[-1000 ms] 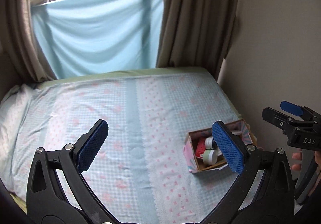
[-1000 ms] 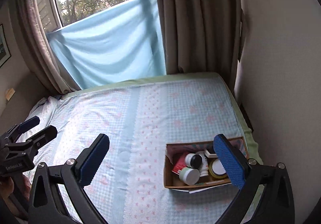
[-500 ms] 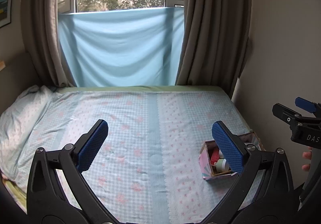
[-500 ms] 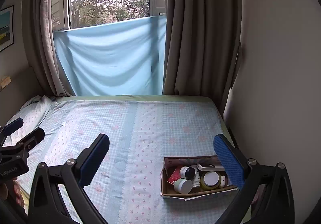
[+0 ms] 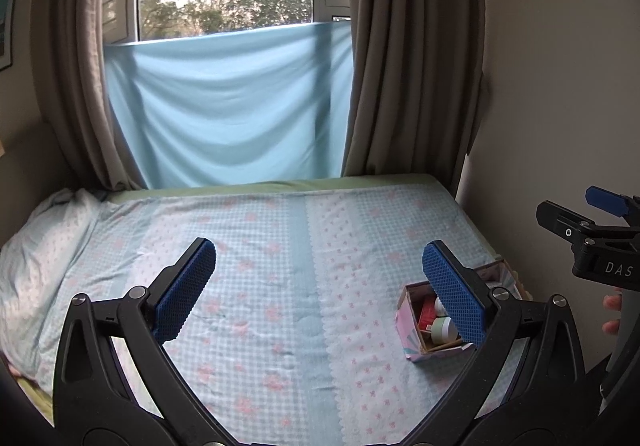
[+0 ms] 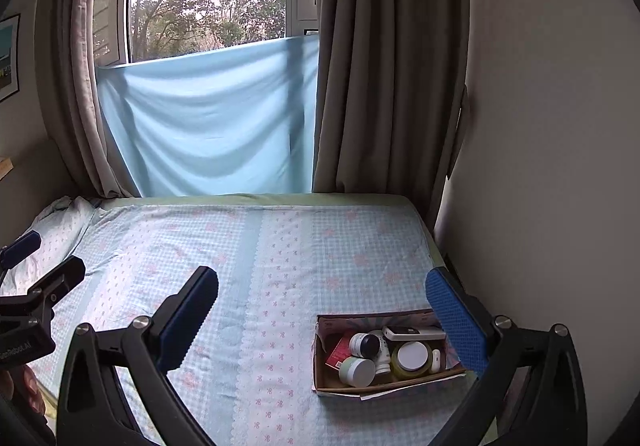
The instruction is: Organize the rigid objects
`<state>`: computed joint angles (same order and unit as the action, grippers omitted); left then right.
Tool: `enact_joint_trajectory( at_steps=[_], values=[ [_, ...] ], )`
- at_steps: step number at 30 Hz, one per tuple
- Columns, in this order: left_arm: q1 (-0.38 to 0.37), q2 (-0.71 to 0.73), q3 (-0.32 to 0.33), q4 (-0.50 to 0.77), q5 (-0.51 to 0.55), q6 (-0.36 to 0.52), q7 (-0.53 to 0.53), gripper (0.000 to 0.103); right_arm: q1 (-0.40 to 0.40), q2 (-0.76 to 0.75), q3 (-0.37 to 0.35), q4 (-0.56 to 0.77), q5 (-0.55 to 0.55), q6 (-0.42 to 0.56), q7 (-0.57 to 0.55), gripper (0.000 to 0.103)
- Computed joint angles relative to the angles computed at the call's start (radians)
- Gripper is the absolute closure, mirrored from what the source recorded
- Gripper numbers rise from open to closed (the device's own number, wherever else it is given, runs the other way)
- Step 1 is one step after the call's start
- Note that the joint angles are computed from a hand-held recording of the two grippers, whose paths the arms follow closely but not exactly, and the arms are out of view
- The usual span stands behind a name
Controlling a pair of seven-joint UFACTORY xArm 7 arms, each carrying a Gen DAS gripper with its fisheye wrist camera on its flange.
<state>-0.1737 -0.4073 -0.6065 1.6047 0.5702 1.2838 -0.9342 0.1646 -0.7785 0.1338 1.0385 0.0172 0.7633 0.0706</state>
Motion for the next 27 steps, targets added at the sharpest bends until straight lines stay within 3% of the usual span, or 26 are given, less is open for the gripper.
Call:
enact_joint_trajectory(
  at_steps=[27],
  values=[
    [0.01, -0.009, 0.007, -0.017, 0.012, -0.007, -0.009, 0.0, -0.003, 0.024, 0.014, 0.019, -0.01, -0.015, 0.026, 0.0]
  ],
)
